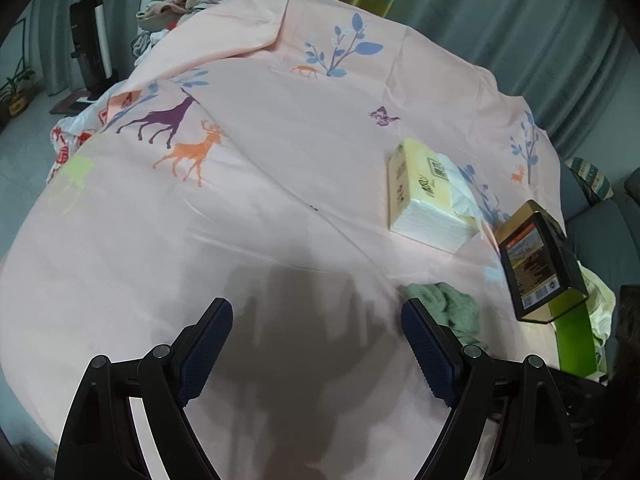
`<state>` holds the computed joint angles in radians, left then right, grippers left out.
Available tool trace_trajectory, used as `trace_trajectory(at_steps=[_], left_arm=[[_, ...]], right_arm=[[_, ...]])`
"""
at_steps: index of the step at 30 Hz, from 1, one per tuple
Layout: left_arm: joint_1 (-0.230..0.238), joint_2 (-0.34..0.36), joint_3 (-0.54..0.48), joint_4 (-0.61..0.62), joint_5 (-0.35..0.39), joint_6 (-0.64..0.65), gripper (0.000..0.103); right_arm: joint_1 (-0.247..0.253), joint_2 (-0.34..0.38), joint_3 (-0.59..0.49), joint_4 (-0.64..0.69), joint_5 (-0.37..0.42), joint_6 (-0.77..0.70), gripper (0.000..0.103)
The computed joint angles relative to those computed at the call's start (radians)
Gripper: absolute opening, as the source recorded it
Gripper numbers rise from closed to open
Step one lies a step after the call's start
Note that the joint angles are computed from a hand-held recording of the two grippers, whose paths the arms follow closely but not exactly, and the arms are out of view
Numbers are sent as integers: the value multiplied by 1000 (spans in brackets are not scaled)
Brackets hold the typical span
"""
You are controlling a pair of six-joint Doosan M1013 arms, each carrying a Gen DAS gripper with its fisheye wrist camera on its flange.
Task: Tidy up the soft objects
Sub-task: 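Grasp the green towel with the right gripper and lift it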
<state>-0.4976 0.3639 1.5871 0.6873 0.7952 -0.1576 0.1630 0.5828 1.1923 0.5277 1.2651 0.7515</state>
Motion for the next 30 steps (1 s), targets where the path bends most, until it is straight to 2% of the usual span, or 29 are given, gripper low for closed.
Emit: trace_trajectory(at_steps=[1, 3, 6, 9, 12, 18, 22, 26, 30], left_arm=[[-1, -1, 1, 6, -9, -6, 86], [-1, -3, 6, 11, -39, -12, 86], [1, 1, 6, -7, -79, 2, 86], [3, 8, 2, -36, -117, 43, 86], [4, 16, -2, -53, -152, 76, 75], [14, 50, -36, -229, -212, 269, 55], [8, 71, -61, -267, -205, 338, 38], [1, 83, -73, -252, -189, 345, 35], [1, 77, -61, -251, -227, 350, 34]], right_arm=[[-9, -4, -1, 29, -6, 0, 65], [-18, -6, -13, 61, -11, 0, 67], [-15, 2, -51, 57, -17, 40, 76], [-10, 26, -91, 71, 4, 70, 77], [-9, 68, -135, 88, 64, 133, 77], [-8, 90, -131, 66, 88, 158, 77], [-9, 109, -146, 92, 137, 135, 68], [-8, 121, -150, 83, 161, 135, 52], [-9, 126, -144, 86, 175, 135, 40]])
